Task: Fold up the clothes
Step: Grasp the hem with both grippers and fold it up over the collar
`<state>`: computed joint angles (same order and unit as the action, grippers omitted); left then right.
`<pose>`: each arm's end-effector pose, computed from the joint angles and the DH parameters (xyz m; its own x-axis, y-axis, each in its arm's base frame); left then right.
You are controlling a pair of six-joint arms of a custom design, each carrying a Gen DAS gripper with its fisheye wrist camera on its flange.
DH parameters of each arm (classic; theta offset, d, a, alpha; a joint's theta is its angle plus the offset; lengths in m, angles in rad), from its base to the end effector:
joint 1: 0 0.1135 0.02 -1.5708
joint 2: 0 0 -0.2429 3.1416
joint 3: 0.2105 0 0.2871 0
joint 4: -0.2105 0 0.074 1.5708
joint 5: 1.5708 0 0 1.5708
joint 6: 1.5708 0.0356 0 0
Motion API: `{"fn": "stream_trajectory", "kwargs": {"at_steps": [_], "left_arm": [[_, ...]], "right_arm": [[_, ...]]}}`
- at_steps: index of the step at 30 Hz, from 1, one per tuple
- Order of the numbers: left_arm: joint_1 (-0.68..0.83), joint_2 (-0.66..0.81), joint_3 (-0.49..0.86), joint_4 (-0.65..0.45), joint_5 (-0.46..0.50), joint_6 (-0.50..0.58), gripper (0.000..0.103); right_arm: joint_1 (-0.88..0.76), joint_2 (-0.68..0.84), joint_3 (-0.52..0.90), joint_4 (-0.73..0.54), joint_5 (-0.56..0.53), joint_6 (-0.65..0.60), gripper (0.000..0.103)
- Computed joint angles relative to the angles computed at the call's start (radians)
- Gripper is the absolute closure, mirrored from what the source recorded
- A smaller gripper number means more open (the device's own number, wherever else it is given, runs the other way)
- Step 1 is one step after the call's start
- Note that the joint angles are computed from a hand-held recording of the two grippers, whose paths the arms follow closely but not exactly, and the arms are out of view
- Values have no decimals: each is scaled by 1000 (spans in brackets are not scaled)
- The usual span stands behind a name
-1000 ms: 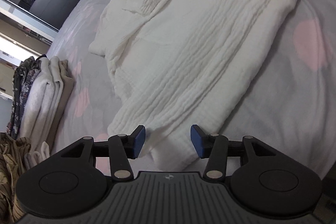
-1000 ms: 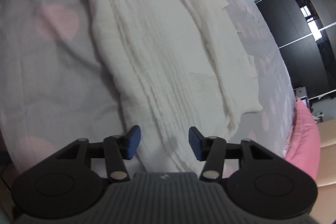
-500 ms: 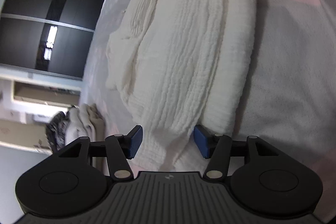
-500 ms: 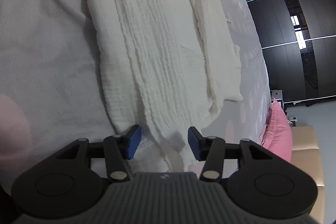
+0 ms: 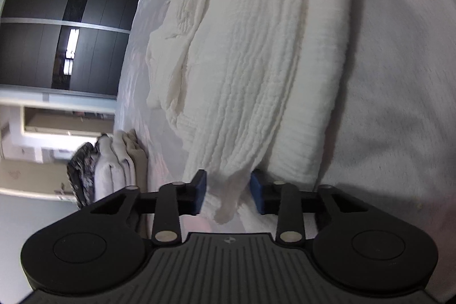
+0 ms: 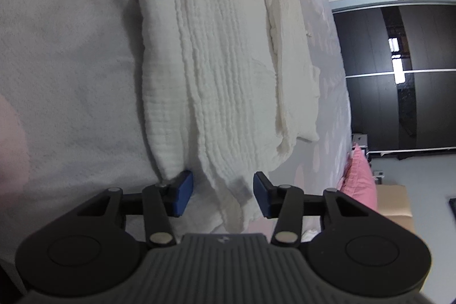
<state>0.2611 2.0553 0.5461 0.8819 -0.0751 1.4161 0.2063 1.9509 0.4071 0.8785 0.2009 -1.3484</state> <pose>0.2881 0.0797 -0.0124 -0.3997 0.9130 -0.0812 0.5116 0.2957 0.8067 0.2592 0.0470 -0.0072 -0.0874 -0.9947 -0.0534 -0.5997 0.0953 -0.7945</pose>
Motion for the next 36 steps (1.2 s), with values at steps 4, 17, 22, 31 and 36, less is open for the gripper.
{"fn": "stream_trajectory", "kwargs": {"at_steps": [4, 17, 22, 31, 36], "left_arm": [[8, -79, 10, -126, -26, -139, 94], [103, -388, 116, -563, 171, -594, 101], [118, -378, 313, -773, 229, -705, 101], [56, -140, 785, -987, 203, -790, 101], [9, 84, 1111, -1075, 151, -784, 101]], "right_arm": [[-1, -1, 0, 12, 12, 16, 78], [-21, -238, 2, -56, 5, 311, 98], [-30, -339, 88, -210, 2, 410, 98], [-39, -220, 466, -447, -4, 485, 98], [-48, 5, 793, -572, 16, 505, 98]]}}
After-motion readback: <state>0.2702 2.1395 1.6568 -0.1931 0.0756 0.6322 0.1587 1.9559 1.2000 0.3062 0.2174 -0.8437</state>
